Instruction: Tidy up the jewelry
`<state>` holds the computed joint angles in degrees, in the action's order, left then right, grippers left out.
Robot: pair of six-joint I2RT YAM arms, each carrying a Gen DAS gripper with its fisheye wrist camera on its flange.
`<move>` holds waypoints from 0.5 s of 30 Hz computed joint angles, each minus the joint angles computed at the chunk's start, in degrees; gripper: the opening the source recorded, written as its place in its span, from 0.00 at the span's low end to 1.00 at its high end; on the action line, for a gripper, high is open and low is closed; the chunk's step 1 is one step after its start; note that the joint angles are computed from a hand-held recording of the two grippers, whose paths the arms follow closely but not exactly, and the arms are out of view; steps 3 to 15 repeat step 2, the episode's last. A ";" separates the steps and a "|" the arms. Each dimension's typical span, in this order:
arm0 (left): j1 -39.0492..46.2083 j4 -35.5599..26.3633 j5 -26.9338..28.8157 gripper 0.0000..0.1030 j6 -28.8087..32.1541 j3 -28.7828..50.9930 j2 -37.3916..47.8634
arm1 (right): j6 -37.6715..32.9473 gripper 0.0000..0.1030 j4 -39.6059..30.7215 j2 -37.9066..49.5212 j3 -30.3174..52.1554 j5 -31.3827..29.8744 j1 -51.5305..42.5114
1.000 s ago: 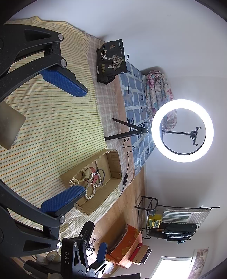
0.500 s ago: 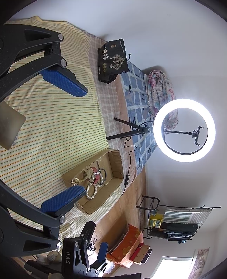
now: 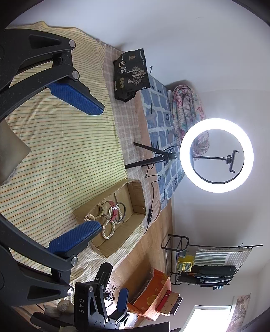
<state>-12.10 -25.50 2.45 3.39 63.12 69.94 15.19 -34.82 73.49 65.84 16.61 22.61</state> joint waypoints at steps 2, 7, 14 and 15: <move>-0.11 0.55 -0.56 1.00 0.19 -0.64 -0.57 | 0.18 1.00 0.01 0.05 0.01 -0.29 -0.11; -0.11 0.55 -0.56 1.00 0.19 -0.64 -0.57 | 0.18 1.00 0.01 0.05 0.01 -0.29 -0.11; -0.11 0.55 -0.56 1.00 0.19 -0.64 -0.57 | 0.18 1.00 0.01 0.05 0.01 -0.29 -0.11; -0.11 0.55 -0.56 1.00 0.19 -0.64 -0.57 | 0.18 1.00 0.01 0.05 0.01 -0.29 -0.11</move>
